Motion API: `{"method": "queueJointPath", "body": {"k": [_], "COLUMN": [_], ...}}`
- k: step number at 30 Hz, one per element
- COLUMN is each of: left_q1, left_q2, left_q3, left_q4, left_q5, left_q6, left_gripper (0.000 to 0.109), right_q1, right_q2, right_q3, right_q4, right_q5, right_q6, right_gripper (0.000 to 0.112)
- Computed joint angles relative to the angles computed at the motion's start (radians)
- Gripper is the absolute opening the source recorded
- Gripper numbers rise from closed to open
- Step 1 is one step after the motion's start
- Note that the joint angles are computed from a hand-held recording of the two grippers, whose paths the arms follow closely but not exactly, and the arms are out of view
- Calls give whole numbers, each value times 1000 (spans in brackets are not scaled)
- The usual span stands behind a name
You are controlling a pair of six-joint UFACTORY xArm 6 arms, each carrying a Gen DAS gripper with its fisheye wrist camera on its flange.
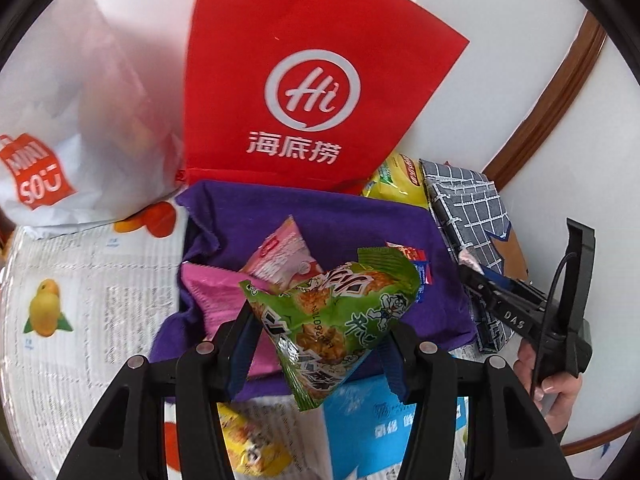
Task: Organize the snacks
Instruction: 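Carry the pink wafer packet with the right tool while the left carries the green bag over the towel, then open the right tool over the towel while the left releases the green bag there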
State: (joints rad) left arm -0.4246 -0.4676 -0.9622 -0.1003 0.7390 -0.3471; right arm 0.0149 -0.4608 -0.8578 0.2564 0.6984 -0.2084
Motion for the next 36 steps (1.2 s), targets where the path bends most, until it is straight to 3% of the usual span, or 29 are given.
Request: {"method": "queueJointPath", "body": {"k": [20,27,36], "left_q1": [6,7,14], "left_q2": [262,290,303], "left_q3": [-158,-169,-155], "left_q4": [-41,26,7], "left_q5": [-70,-80,-86], "left_q6": [49,4,17], "left_gripper": [52,52,52], "right_q1": [20,25,26], "right_q2": [79,99,104], "right_q3": [-1,-4,-3], "right_q4": [-39,-46,-47], "right_q5": [-20,-18,-26], "right_q6": [-5,-9,-15], "right_gripper": [38,39,39]}}
